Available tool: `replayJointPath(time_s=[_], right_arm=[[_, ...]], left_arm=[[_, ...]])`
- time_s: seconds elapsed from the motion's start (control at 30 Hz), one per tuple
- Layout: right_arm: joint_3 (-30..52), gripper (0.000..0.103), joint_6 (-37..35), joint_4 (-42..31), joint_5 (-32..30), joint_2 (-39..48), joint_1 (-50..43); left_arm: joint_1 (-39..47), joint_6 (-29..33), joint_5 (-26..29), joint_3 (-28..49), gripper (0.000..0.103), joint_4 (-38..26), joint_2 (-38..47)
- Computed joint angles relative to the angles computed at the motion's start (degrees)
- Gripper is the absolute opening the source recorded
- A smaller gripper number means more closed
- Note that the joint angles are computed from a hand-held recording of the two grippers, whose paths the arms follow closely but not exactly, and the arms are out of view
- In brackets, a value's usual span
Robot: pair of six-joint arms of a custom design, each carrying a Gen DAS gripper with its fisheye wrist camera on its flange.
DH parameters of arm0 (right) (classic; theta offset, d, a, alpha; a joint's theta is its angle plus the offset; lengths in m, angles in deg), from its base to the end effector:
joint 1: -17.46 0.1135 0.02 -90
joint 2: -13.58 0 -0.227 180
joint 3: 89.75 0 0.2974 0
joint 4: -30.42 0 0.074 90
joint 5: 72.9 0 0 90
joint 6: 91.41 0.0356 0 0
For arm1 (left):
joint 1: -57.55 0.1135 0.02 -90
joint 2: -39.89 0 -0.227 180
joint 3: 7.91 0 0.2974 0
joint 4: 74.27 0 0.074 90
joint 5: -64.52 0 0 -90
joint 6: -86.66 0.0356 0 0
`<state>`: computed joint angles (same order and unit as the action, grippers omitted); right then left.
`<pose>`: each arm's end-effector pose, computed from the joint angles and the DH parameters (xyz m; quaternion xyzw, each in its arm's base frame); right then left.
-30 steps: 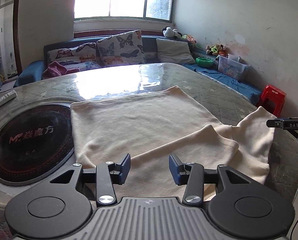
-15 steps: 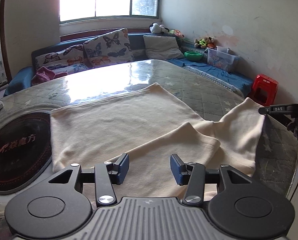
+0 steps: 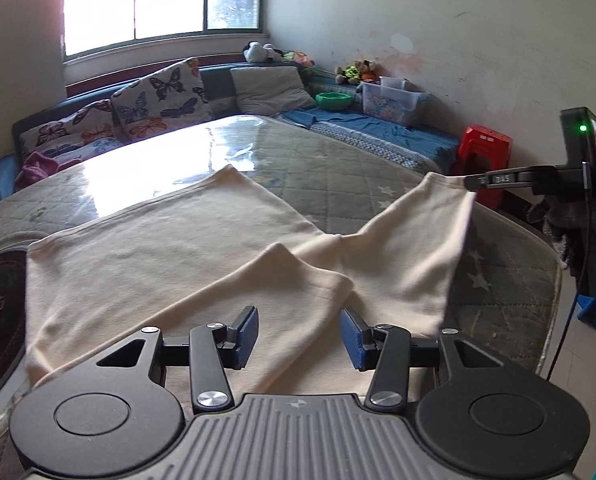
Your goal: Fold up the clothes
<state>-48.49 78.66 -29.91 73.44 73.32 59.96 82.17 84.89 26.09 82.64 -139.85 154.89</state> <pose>0.1718 0.1172 0.1234 0.3261 0.8158 -0.1504 0.4534 0.3631 0.1357 0.1000 0.4745 0.7653 -0.2408 0.3623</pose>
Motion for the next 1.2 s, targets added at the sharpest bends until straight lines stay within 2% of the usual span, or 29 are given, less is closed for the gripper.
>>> replayJointPath(time_s=[0.1, 0.3, 0.43, 0.6, 0.77, 0.87, 1.03, 1.2], right_arm=[[0.3, 0.006, 0.3, -0.6, 0.2, -0.1, 0.6], [4.9, 0.006, -4.9, -1.5, 3.1, -1.8, 4.0], [10.6, 0.005, -14.6, 4.4, 4.1, 2.1, 6.1], [18.4, 0.005, -29.7, 16.3, 2.5, 9.3, 7.6], [27.7, 0.005, -43.3, 27.0, -2.6, 19.0, 8.0], [34.1, 0.005, -49.3, 31.0, -7.2, 26.0, 7.9], [47.0, 0.005, -56.2, 33.6, -15.9, 39.6, 7.8], [58.5, 0.005, -59.1, 32.1, -23.7, 51.2, 7.9]], left_arm=[[0.2, 0.9, 0.2, -0.2, 0.050, -0.3, 0.0], [1.7, -4.0, 1.3, 4.3, 0.050, 1.2, 2.5], [3.7, -7.2, 2.5, 9.0, 0.050, 1.9, 5.4], [6.4, -11.2, 3.7, 15.7, 0.050, 2.7, 10.0], [9.0, -14.1, 4.6, 22.1, 0.051, 2.1, 14.8], [10.5, -15.2, 5.1, 26.3, 0.051, 1.1, 17.8], [12.7, -16.8, 5.2, 31.7, 0.051, -0.1, 21.7], [14.1, -18.4, 4.8, 35.7, 0.051, -0.6, 24.5]])
